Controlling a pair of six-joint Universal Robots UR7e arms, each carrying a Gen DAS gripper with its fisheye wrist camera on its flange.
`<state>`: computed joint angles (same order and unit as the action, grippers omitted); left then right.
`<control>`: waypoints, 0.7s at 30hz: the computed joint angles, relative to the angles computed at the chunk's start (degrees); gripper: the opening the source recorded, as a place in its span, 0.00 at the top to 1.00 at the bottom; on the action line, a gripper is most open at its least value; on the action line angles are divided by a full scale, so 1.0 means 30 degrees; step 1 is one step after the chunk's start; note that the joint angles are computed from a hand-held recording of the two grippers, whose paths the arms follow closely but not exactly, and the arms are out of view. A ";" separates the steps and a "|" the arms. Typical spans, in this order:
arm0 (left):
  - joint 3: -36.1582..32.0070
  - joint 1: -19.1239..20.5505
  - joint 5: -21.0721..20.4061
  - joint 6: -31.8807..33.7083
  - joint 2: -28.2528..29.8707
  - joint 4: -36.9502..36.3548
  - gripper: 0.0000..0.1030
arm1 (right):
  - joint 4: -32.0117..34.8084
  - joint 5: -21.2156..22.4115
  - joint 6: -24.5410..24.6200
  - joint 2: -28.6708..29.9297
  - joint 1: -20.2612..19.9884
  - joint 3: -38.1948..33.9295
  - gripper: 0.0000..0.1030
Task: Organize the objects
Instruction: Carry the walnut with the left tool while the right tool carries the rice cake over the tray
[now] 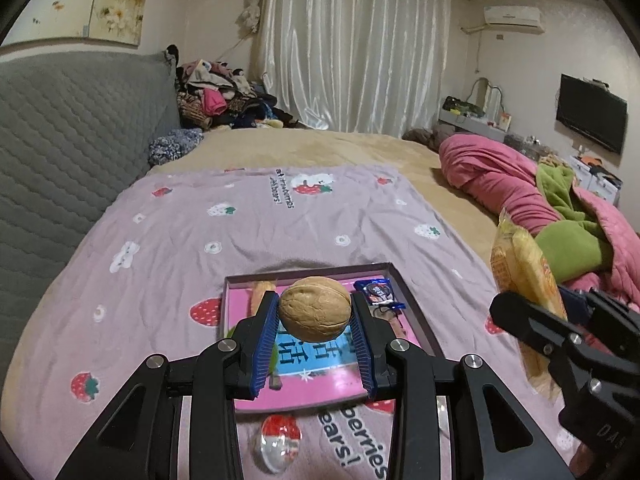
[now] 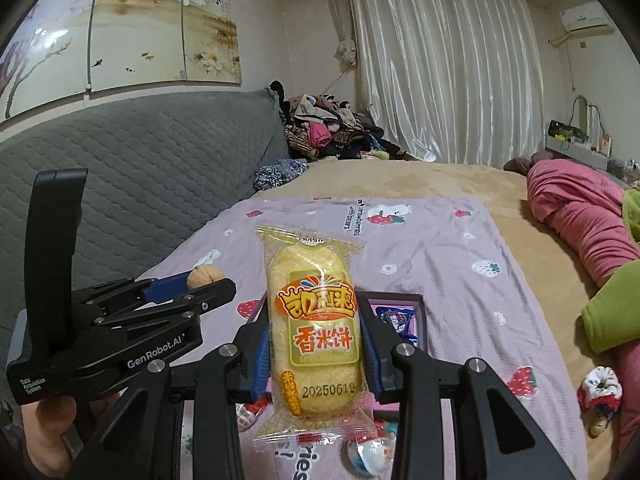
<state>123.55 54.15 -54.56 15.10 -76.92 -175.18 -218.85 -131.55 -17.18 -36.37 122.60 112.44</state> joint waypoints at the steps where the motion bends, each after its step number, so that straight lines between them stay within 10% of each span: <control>1: -0.0139 0.0222 -0.0185 0.0090 0.0248 -0.0157 0.64 | 0.0023 0.0077 -0.0013 0.0115 -0.0135 -0.0097 0.63; 21: -0.2645 0.5030 -0.1333 0.2677 0.5791 -0.3513 0.64 | 0.0901 0.3147 -0.0366 0.3863 -0.3942 -0.3086 0.63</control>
